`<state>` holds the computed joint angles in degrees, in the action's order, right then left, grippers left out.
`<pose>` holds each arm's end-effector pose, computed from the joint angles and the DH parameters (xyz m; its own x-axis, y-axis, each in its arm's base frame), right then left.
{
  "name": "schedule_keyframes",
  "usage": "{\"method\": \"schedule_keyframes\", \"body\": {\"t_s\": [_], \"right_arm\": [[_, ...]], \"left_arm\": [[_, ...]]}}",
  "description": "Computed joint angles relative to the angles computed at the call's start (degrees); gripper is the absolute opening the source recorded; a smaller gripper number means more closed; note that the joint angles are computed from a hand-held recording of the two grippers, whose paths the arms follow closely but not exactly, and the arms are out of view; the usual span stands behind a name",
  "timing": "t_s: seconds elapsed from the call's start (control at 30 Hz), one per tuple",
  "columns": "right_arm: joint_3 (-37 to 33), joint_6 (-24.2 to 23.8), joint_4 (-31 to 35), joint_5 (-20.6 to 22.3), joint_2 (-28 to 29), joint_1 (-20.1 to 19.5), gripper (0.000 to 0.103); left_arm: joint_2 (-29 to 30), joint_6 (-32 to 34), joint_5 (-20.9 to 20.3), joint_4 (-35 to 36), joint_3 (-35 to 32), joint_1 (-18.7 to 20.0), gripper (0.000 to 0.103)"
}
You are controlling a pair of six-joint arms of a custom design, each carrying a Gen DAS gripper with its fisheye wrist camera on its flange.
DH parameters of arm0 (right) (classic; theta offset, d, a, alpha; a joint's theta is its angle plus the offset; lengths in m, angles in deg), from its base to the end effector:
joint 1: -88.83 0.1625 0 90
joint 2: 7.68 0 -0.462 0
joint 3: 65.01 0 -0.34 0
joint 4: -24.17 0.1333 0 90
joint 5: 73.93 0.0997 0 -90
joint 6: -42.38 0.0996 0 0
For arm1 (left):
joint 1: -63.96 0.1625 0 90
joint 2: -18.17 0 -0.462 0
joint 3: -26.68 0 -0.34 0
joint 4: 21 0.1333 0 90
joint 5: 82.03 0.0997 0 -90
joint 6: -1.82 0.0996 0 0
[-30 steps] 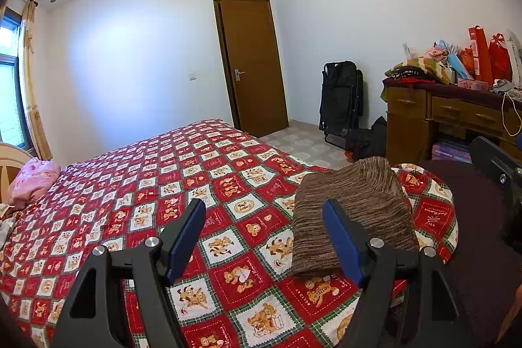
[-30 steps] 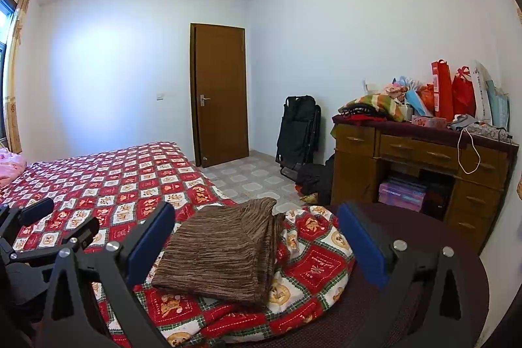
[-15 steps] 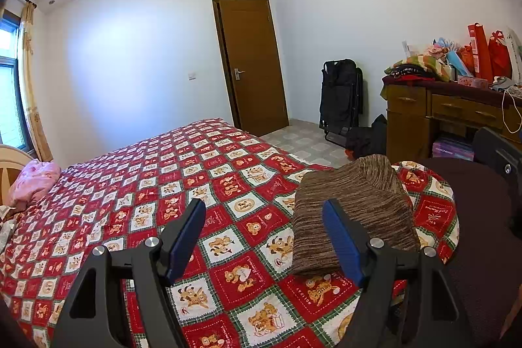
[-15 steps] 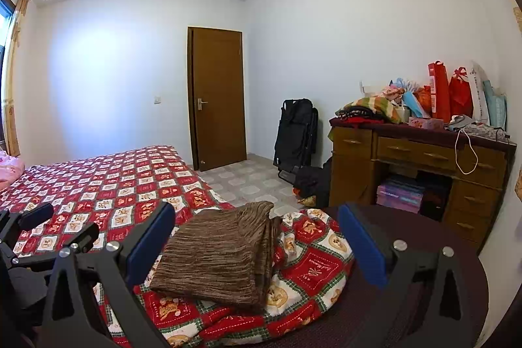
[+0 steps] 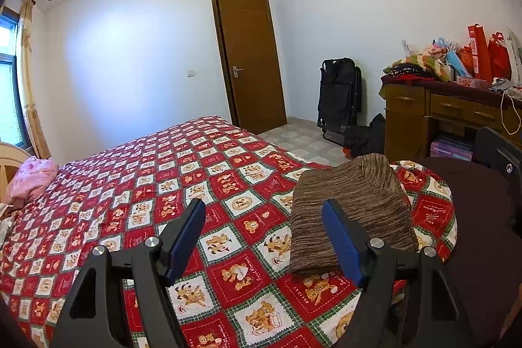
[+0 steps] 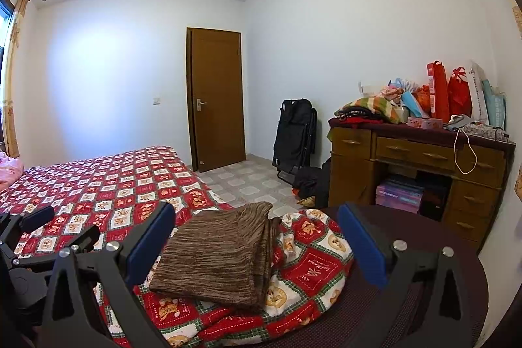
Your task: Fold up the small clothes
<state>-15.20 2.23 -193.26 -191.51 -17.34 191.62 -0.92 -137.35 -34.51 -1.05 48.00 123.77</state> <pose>0.2640 -0.7689 0.1162 -0.7322 0.1649 0.6609 -0.6314 0.1996 -0.7493 -0.2323 -0.7982 0.1803 -0.5962 0.0850 -0.7983 0.7660 0.3578 -0.5340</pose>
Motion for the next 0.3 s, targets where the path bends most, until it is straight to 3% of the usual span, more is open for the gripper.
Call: {"method": "schedule_keyframes", "body": {"t_s": [0.1, 0.3], "right_arm": [[0.04, -0.01, 0.10, -0.04, -0.06, -0.01, 0.102], [0.98, 0.35, -0.06, -1.16, -0.40, 0.32, 0.102]], "left_arm": [[1.53, -3.18, 2.42, 5.31, -4.41, 0.44, 0.075], [1.88, -1.00, 0.32, 3.40, -4.39, 0.28, 0.075]]}}
